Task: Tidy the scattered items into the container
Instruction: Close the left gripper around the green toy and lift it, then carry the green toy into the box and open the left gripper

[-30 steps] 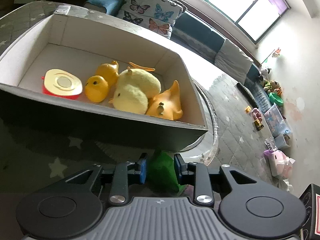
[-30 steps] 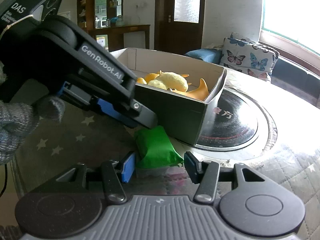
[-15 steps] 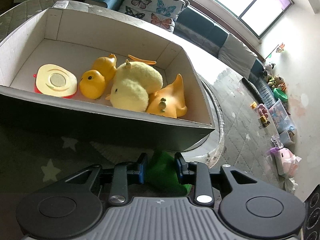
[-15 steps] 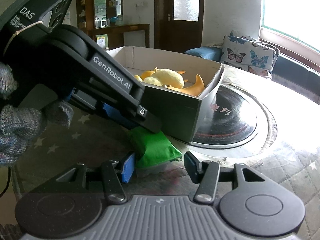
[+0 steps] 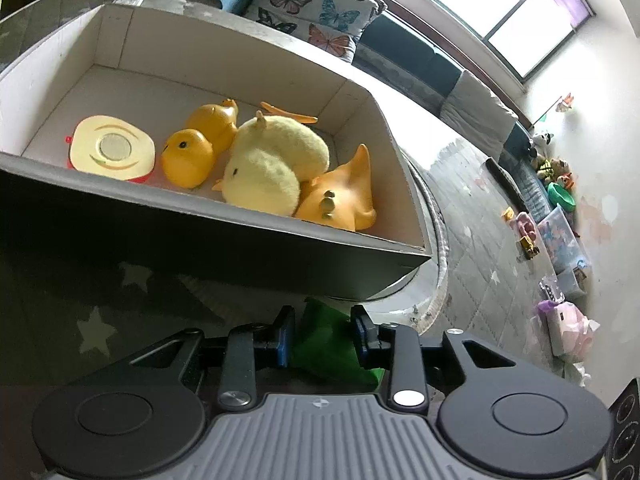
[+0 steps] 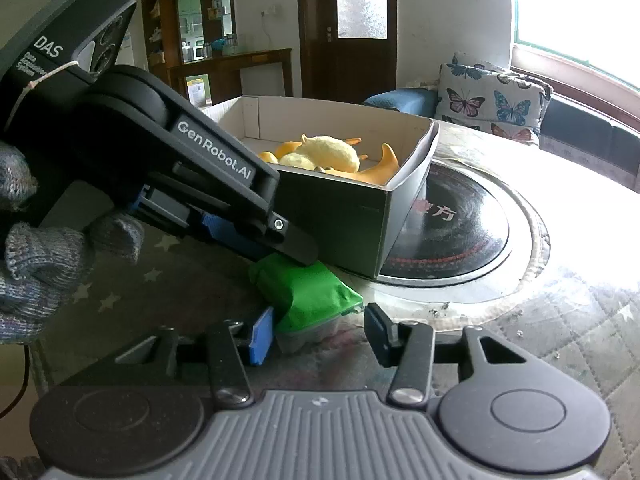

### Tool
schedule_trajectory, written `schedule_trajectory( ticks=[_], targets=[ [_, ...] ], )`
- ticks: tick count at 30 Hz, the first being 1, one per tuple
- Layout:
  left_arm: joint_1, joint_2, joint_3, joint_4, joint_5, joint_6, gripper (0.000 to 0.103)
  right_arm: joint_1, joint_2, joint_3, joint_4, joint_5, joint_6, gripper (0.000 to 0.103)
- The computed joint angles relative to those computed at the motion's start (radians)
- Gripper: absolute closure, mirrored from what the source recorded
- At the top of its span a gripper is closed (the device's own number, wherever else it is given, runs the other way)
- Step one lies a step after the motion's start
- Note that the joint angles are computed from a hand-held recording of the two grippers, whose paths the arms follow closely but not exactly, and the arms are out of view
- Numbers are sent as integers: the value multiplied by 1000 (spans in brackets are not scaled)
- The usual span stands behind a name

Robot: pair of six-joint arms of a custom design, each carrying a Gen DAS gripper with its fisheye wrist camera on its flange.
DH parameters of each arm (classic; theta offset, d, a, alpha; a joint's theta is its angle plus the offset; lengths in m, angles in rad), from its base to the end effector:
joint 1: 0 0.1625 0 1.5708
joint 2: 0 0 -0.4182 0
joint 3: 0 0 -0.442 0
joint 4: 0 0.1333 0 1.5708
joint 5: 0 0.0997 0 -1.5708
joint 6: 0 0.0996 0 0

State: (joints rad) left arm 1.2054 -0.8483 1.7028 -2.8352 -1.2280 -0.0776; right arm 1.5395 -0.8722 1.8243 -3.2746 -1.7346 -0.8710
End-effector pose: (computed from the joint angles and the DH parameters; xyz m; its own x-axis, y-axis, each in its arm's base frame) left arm -0.0928 -0.7093 0.0965 -0.9501 0.1444 -0.2765 0.2548 0.8704 -0.4212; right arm 0.0962 -0.6686 0.1190 -0.6504 -0.4670 0.5991 -0.7370 0.5790 -0.3487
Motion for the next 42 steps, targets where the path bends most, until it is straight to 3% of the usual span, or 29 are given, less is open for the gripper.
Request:
schedule_trajectory(
  ticks=[4, 14, 27, 33, 42],
  targets=[
    [0, 1, -1, 3, 0, 3, 68, 1, -2, 1, 11, -2, 3, 60],
    [1, -15, 20, -2, -23, 6, 73, 10, -3, 9, 5, -15, -4, 61],
    [-20, -127, 139, -125, -6, 1, 74, 52, -18, 37, -18, 33, -54, 62],
    [-36, -144, 123, -189, 7, 39, 74, 92, 12, -38, -9, 55, -94, 62],
    [-5, -82, -17, -181, 16, 41, 74, 134, 135, -241, 75, 28, -136, 62]
  ],
)
